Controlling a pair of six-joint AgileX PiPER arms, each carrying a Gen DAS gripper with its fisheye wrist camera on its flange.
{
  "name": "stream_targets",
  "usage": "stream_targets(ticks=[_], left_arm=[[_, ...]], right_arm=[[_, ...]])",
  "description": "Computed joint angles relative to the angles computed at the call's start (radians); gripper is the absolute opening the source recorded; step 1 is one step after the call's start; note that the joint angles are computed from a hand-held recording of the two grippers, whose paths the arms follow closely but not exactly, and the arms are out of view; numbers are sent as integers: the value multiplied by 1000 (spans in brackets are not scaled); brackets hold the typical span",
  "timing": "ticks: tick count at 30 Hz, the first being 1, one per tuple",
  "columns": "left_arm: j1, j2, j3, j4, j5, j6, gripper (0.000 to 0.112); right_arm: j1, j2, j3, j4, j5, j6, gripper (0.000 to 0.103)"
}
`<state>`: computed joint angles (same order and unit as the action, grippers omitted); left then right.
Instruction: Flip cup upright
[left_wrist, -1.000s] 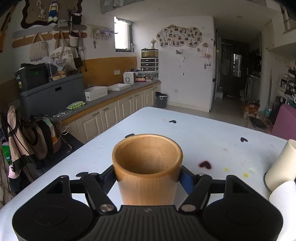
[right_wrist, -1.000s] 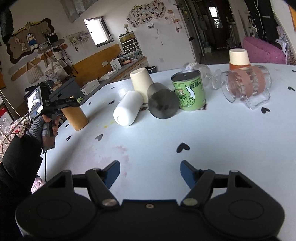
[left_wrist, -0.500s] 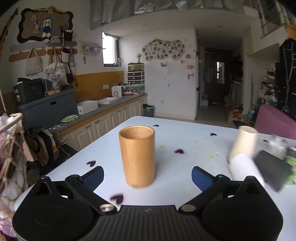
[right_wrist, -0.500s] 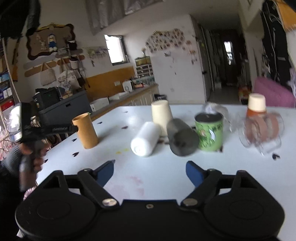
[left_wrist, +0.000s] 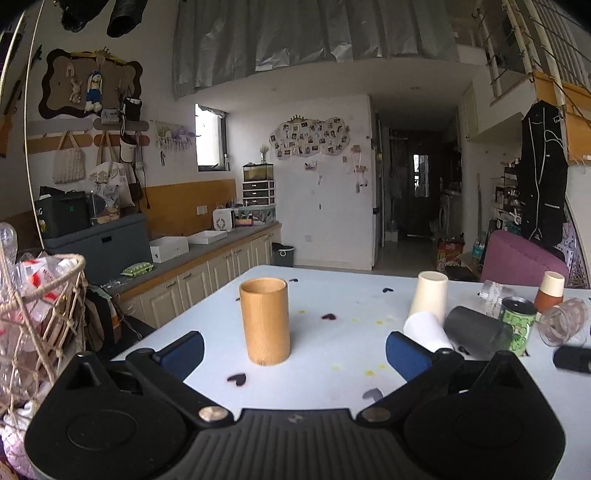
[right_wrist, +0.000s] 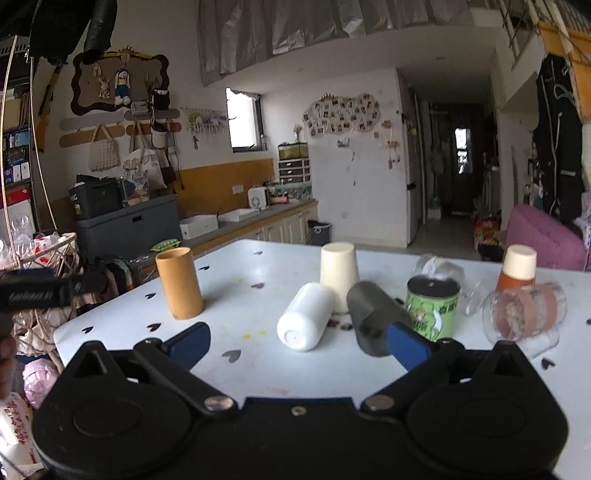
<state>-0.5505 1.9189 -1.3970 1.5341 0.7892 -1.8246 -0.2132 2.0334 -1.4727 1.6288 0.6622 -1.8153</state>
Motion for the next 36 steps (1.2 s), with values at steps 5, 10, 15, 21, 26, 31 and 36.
stream_targets(ticks=[5, 10, 15, 21, 26, 31, 36], left_arm=[[-14, -20, 35, -48, -21, 14, 103], [-34, -24, 48, -59, -19, 12, 103], [-51, -29, 54, -57, -6, -4, 103], [-61, -36, 58, -59, -20, 6, 103], [-63, -29, 49, -70, -27, 15, 103], [-63, -28, 49, -70, -27, 16, 103], [-63, -27, 49, -74, -24, 14, 103]], right_arm=[[3, -26, 30, 28, -25, -54, 103], [7, -38, 52, 46, -67, -78, 103], [-2, -55, 75, 49, -77, -86, 103], [-1, -74, 99, 69, -98, -107, 103], [0, -79, 112, 85, -110, -125, 103], [0, -80, 117, 98, -117, -135, 103], [-2, -80, 118, 96, -117, -128, 103]])
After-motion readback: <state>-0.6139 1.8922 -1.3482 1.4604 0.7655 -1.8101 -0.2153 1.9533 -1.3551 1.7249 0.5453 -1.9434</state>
